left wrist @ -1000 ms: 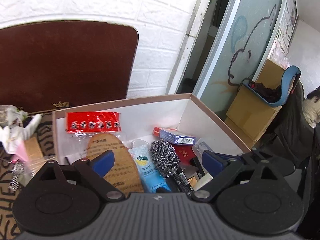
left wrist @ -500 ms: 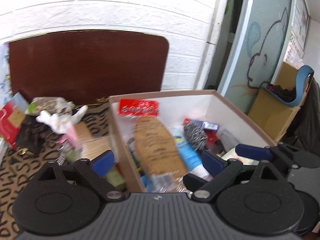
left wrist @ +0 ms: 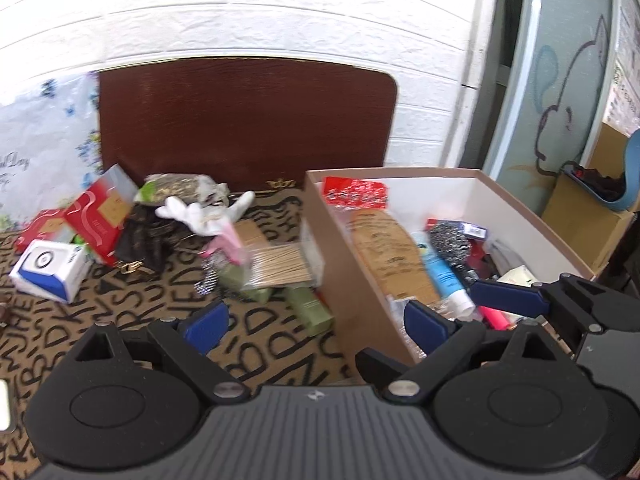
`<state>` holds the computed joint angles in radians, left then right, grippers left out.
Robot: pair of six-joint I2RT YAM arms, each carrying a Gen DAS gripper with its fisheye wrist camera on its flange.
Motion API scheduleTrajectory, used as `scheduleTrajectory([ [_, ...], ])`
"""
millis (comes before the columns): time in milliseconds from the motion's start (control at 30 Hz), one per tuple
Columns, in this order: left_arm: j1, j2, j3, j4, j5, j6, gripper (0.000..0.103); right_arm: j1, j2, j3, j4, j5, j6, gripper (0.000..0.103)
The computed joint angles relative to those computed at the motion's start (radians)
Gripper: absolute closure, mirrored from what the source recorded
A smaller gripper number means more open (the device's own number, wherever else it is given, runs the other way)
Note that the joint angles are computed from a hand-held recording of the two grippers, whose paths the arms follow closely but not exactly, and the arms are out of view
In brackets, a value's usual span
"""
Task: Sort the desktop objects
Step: 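Withdraw the left gripper from the box back toward the table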
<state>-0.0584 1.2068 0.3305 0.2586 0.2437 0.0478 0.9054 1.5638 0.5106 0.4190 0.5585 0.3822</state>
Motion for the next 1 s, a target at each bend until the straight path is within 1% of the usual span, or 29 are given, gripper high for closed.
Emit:
scheduleTrajectory([
  [133, 0.075, -0.036, -0.021, -0.025, 0.044, 0.024, 0.006, 0.047, 0.044, 0.051, -0.010, 0.011, 0.002, 0.009],
  [200, 0.129, -0.042, -0.033, -0.027, 0.080, 0.043, 0.006, 0.070, 0.071, 0.086, -0.027, 0.019, -0.003, 0.009],
  [333, 0.255, -0.025, -0.043, -0.032, 0.170, 0.090, 0.006, 0.117, 0.137, 0.154, -0.042, 0.049, -0.049, 0.009],
  [433, 0.341, -0.001, -0.047, -0.029, 0.217, 0.128, 0.006, 0.136, 0.196, 0.206, -0.034, 0.033, -0.072, 0.009],
  [600, 0.464, 0.084, -0.030, -0.013, 0.283, 0.189, 0.006, 0.151, 0.294, 0.293, -0.030, -0.002, -0.087, 0.009],
  [733, 0.540, 0.167, 0.003, 0.000, 0.332, 0.217, 0.006, 0.153, 0.360, 0.341, 0.017, -0.038, -0.117, 0.009],
  [900, 0.601, 0.278, 0.063, 0.021, 0.346, 0.234, 0.006, 0.144, 0.450, 0.430, 0.042, -0.085, -0.156, 0.009],
  [1000, 0.629, 0.343, 0.111, 0.022, 0.348, 0.231, 0.006, 0.127, 0.507, 0.494, 0.050, -0.134, -0.174, 0.010],
])
